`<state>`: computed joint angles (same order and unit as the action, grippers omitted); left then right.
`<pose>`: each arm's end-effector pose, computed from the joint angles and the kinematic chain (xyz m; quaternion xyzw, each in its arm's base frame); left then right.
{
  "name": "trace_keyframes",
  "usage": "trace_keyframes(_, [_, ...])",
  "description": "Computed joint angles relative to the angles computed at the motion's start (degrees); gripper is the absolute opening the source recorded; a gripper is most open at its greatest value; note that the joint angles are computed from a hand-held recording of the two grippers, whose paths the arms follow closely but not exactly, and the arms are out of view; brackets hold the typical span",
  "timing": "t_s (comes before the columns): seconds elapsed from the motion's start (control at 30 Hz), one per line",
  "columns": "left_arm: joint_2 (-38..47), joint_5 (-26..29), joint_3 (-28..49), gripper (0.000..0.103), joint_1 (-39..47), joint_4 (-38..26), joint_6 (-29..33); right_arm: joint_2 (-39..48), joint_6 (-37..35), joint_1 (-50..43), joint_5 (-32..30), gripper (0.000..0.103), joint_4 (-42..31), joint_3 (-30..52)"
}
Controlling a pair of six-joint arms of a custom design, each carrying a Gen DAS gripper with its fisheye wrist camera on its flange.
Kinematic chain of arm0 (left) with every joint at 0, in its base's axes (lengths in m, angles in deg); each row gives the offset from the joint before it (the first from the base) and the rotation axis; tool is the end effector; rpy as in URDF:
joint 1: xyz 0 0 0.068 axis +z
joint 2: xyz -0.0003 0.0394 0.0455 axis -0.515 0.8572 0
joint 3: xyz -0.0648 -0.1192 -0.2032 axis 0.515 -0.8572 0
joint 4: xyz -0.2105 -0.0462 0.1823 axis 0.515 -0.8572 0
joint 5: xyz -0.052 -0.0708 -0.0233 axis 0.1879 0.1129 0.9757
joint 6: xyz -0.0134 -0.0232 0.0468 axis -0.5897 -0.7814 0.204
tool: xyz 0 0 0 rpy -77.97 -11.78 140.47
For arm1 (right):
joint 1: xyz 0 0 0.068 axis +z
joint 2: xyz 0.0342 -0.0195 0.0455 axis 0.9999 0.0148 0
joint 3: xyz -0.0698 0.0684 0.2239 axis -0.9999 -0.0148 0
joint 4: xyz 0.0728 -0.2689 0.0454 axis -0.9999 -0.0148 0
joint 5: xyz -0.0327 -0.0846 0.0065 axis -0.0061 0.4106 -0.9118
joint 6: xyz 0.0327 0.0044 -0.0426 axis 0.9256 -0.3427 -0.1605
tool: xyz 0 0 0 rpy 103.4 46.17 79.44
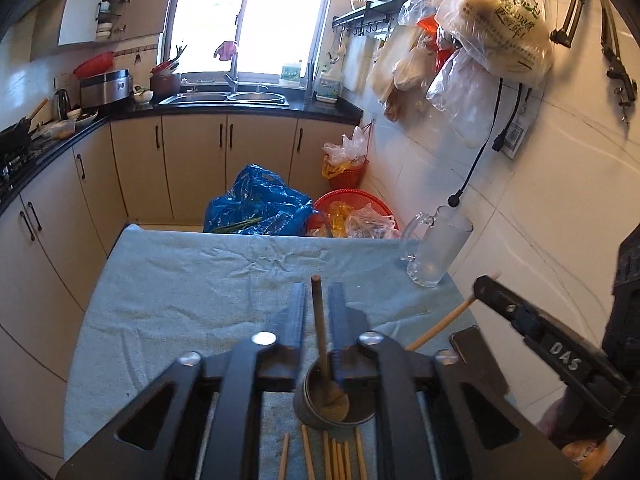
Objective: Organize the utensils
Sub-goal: 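Open the left tool to drop its chopstick in the cup while the right tool releases its own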
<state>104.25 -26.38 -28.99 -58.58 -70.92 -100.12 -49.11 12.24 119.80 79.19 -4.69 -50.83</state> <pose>0.1895 -0.0955 0.2352 0.0598 0.8916 -0.1359 0.4277 0.1502 0.0802 0.1894 0.0685 0.8628 0.1802 0.4673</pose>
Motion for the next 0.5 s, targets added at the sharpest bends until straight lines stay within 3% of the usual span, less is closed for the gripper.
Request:
trace_keyframes(0.03, [-1.17, 0.19, -0.21, 0.029, 0.25, -0.51, -0.34, 0.69, -0.17, -0.17, -0.24, 0.016, -0.06, 0.38])
trace_keyframes(0.1, [-4.73, -0.4, -0.98, 0.034, 0.34, -2.13, -0.71, -0.56, -0.05, -0.03, 0.07, 0.048, -0.8, 0.19])
trace_keyframes(0.33, [-18.03, -3.95, -0.99, 0.037, -1.92, -13.78, -0.42, -9.99, 1.77, 7.52, 8.61, 0.051, -12.49, 3.07])
trace_keyframes(0.5, [-32.1, -6.64, -0.32, 0.043, -3.47, -26.56, -1.0, -17.09, 8.17, 22.06, 22.77, 0.058, -28.73, 7.41])
